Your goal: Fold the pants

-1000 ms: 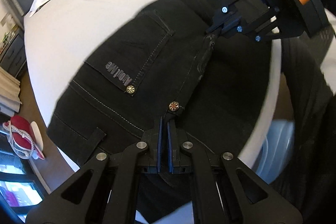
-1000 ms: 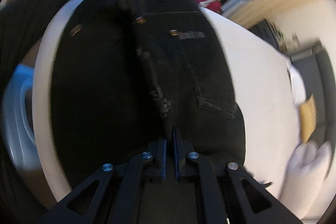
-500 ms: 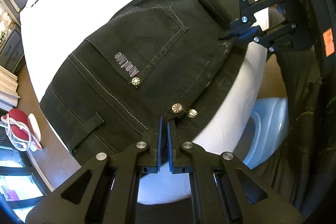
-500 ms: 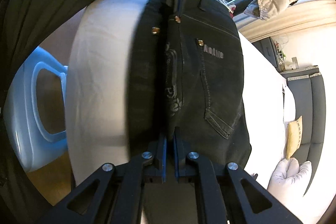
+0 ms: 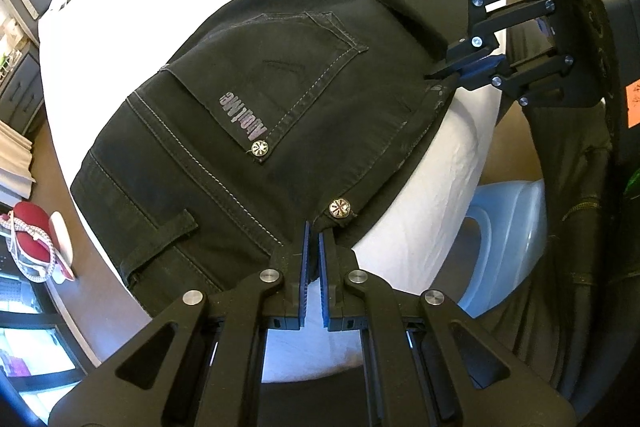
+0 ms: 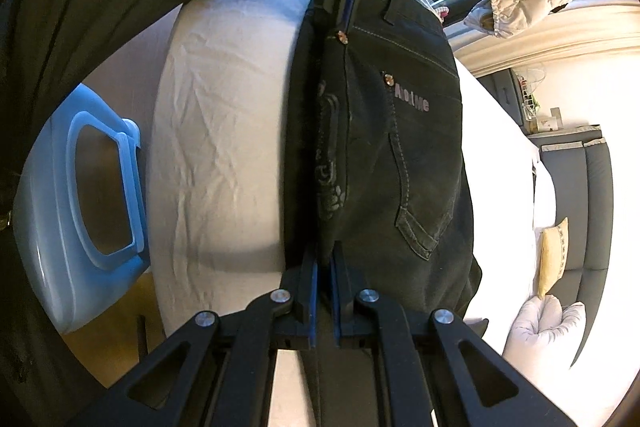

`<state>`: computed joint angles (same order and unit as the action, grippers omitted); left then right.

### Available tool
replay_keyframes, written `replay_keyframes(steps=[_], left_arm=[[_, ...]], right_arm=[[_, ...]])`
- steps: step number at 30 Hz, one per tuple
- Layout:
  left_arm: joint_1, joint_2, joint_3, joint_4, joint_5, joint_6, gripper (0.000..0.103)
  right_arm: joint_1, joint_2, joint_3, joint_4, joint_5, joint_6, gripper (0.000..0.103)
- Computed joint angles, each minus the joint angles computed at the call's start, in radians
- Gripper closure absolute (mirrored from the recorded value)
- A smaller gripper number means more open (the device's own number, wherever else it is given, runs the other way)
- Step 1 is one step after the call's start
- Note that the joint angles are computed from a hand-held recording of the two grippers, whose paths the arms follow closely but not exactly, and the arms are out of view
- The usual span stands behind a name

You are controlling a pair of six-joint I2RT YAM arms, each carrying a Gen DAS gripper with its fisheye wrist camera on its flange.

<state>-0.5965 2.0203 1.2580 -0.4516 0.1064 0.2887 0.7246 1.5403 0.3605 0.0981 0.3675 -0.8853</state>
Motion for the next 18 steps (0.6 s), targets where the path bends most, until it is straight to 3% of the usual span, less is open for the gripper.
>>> replay_keyframes(steps=[4,13,18], left_arm=[[0.003,-0.005,-0.022,0.033,0.004,-0.027,0.096],[0.034,-0.186,-0.04,-0.068,0.016,-0.066,0.091],[-0.012,-0.063,0.115,0.01,0.055,-0.207,0.091]], right_arm=[[0.018,0.054,-0.013,0.061,0.021,0.019,0.094],[0.03,0.098,-0.018,0.118,0.046,0.089,0.093],[0.05,0.122,-0.022,0.149,0.074,0.129,0.093]])
